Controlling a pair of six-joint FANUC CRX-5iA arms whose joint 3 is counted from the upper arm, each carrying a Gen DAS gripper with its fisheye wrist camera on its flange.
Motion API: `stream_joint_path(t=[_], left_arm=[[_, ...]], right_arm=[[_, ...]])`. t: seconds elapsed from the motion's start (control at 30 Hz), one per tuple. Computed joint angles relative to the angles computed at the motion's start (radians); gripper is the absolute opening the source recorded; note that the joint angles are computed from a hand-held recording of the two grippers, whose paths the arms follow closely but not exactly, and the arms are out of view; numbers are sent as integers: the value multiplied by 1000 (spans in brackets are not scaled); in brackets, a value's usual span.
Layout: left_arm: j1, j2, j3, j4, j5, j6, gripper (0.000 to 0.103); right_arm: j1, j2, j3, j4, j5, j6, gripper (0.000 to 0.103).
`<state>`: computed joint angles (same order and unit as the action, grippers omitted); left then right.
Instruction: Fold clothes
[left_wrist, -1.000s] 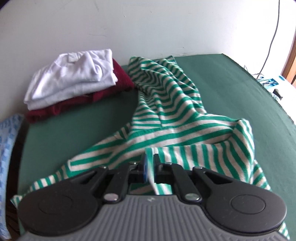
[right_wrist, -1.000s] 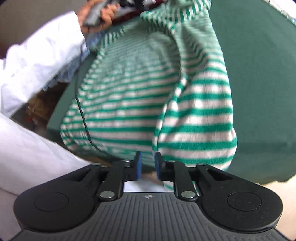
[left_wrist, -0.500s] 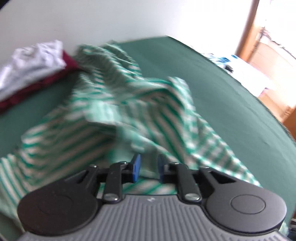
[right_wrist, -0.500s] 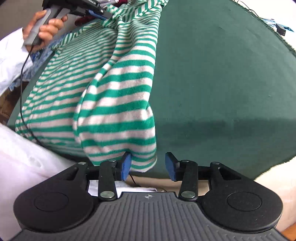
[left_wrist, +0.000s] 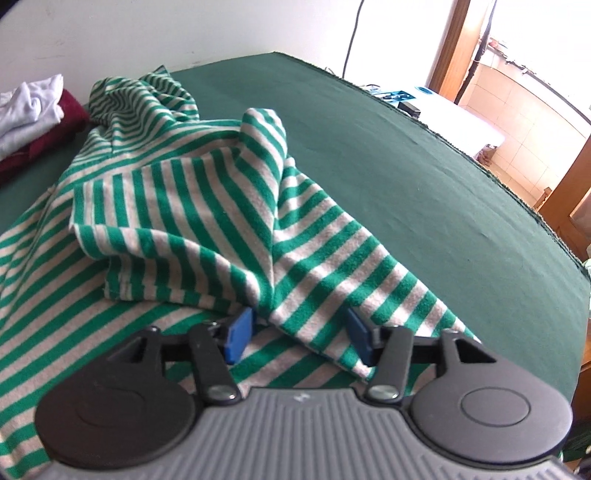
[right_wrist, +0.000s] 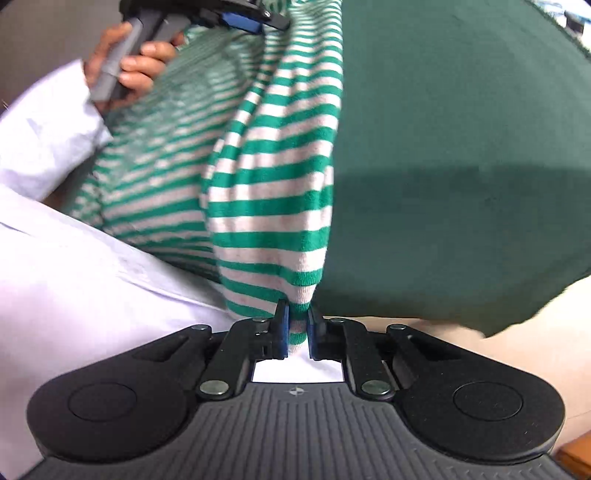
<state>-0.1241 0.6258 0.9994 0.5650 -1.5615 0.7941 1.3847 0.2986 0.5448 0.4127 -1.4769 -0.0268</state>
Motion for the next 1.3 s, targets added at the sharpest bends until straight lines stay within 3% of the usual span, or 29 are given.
stream_joint_path(t=[0.07,0.13,0.2,0.23,0.33,0.4,0.47,0.53,0.6,0.67,0.77,0.8,0.87,0.93,1.03,1.13,1.2,1.3], left_arm=[[-1,-12,-14,-11,7,-27,56],[12,19,42,24,-61,-7,39],[34,9,18,99,-97,-16,35],[44,-12,-20,130,-102,-33,35],[52,-101,-168,160,-91,-128,36],[45,-147,-233,132,-54,-178,36],[42,-142,-221,108,-60,-164,36],[48,-111,-175,101,-101,-124,36],[67,-125,-200,95,-94,-124,37],[86,-129,-212,96,-89,-114,38],[105,-109,-195,118,-118,-65,39],[109,-103,-192,126,-127,-51,39],[110,-121,-221,128,-119,-76,39],[109,-150,-267,125,-102,-113,42],[92,-183,-315,118,-75,-133,44],[93,-217,-362,110,-40,-165,47],[98,-230,-381,108,-27,-168,49],[102,-243,-405,113,-20,-137,51]], right_arm=[[-9,55,102,-20,-110,54,10],[-11,127,248,-25,-265,119,13],[2,171,340,44,-347,156,15],[9,175,352,93,-349,158,16],[6,120,241,249,-180,89,16],[-31,141,243,269,-80,116,16],[-71,218,337,240,-51,202,16],[-97,294,444,204,-90,283,16],[-101,278,413,177,-103,278,12],[-98,228,344,169,-43,253,5],[-95,219,361,137,2,318,5],[-102,243,412,103,-33,347,13],[-114,292,511,55,-101,394,15],[-109,286,496,113,-83,375,17],[-113,233,371,217,-9,264,23],[-147,285,460,153,-117,286,25],[-166,256,428,117,-98,294,21],[-205,276,495,135,-119,377,25]])
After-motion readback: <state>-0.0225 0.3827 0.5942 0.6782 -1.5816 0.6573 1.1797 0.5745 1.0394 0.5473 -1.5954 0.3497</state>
